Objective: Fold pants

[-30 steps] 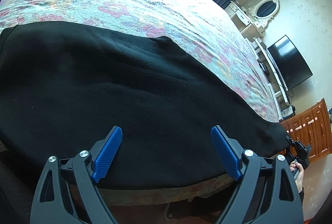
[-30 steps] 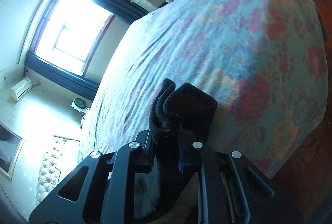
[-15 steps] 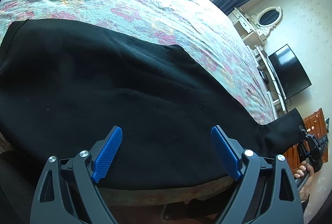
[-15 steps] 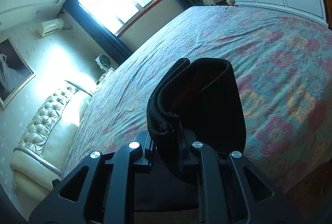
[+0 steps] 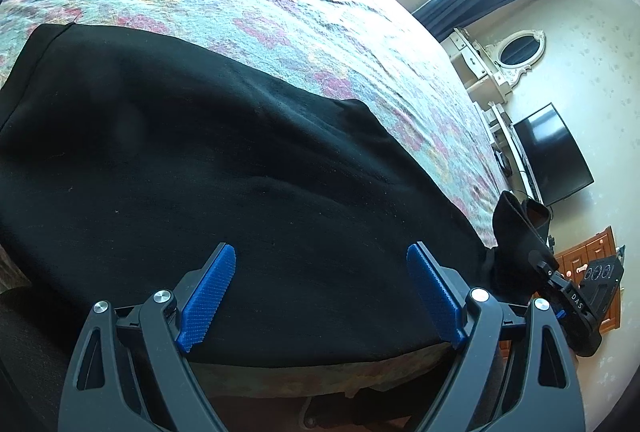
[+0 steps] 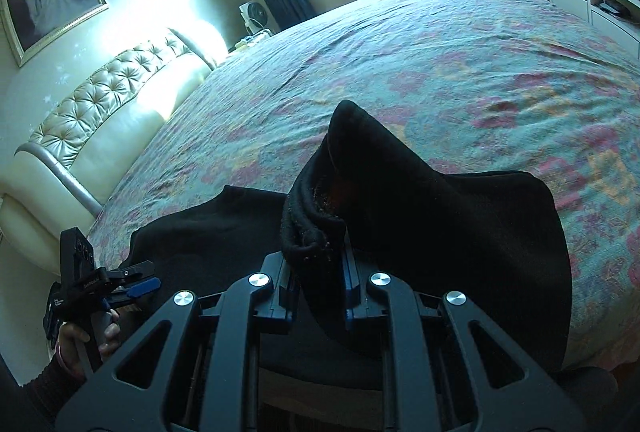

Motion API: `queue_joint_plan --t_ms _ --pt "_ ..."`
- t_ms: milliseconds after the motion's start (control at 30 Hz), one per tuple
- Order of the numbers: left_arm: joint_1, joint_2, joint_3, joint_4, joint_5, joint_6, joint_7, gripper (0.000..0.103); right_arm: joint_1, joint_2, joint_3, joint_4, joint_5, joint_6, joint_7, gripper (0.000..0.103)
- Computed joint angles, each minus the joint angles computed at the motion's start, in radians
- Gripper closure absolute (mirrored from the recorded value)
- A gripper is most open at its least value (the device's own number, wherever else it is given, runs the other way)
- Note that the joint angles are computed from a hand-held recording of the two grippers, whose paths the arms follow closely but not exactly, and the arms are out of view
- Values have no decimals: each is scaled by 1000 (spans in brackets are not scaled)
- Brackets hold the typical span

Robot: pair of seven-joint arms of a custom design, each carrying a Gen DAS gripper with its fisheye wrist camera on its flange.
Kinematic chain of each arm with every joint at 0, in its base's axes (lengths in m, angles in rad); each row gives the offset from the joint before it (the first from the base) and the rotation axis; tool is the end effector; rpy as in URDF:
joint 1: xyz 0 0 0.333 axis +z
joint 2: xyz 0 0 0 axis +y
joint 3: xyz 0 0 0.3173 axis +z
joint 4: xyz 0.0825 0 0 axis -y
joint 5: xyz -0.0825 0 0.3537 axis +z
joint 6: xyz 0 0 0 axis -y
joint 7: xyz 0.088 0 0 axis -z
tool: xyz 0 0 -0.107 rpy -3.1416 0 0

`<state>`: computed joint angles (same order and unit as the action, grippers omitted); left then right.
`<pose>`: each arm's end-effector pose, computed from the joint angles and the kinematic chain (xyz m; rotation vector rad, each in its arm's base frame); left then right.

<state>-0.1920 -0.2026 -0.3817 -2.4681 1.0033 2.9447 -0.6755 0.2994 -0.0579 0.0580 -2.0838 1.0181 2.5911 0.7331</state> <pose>0.3538 -0.2997 0.4352 -2.5377 1.1475 -1.1442 0.5166 0.1763 0.5218 -1.9012 1.1916 -0.0556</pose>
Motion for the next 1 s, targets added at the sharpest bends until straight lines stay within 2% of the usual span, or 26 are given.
queue_joint_plan --t_ms 167,500,767,1000 --pt "11 -3 -4 -4 32 26 -22 17 17 -19 7 25 21 2 -18 87" --pt "24 -1 -8 -8 102 46 -82 17 31 -29 11 46 -5 27 46 87" --pt "30 -6 -10 -13 187 56 -162 17 80 8 49 20 -23 72 61 87" --pt "15 -8 2 -16 185 50 -155 17 115 62 81 -14 -73 120 81 87"
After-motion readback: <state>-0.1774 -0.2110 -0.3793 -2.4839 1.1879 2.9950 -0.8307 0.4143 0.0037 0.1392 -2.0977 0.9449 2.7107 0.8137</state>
